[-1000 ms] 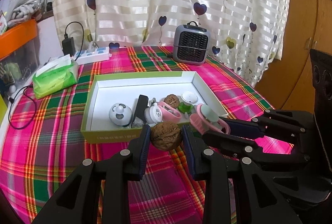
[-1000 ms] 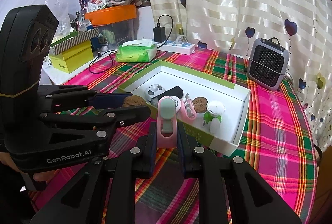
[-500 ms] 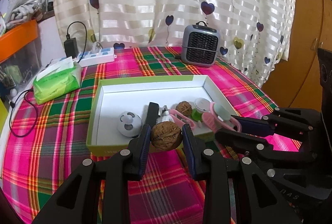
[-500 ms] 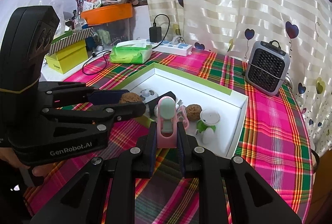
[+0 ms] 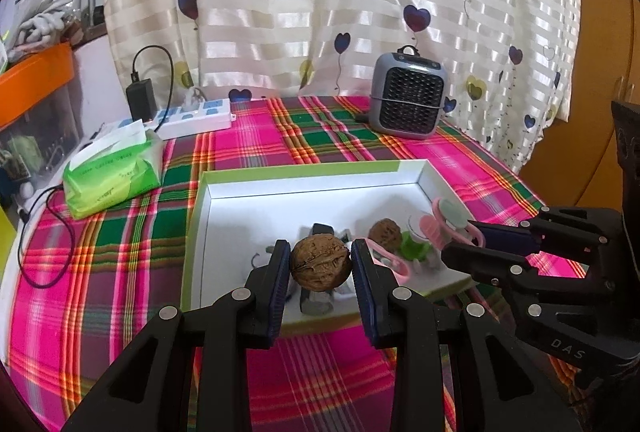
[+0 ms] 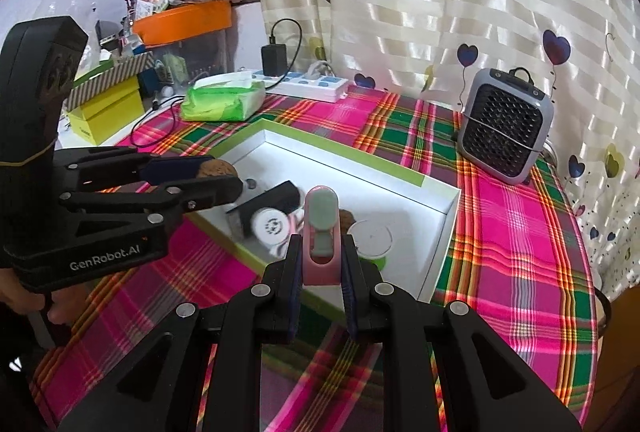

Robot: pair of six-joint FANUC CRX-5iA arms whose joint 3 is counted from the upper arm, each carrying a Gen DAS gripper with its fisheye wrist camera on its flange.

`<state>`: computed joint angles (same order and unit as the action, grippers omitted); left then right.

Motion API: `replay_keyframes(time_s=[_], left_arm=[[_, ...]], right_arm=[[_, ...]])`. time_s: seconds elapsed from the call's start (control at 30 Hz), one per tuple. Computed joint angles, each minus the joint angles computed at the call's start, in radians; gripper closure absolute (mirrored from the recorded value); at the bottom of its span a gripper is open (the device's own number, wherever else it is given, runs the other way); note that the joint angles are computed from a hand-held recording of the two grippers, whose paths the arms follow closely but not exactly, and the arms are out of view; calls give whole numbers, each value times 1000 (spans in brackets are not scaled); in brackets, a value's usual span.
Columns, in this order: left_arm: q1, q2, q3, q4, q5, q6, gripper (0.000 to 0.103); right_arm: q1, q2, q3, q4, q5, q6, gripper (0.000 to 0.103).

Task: Organize objects
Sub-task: 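Lower the walnut and pink clip into the box with both tools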

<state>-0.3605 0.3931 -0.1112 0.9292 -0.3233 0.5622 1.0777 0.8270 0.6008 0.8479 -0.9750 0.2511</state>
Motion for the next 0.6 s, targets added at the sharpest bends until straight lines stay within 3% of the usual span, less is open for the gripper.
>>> replay_keyframes(time_s=[0.4, 0.6], left_arm=[[13, 68, 105, -201, -41, 172, 74], [8, 73, 107, -202, -36, 160, 74]], right_arm=[[-21, 23, 26, -71, 6, 33, 85], [-21, 35, 50, -97, 0, 63, 85]])
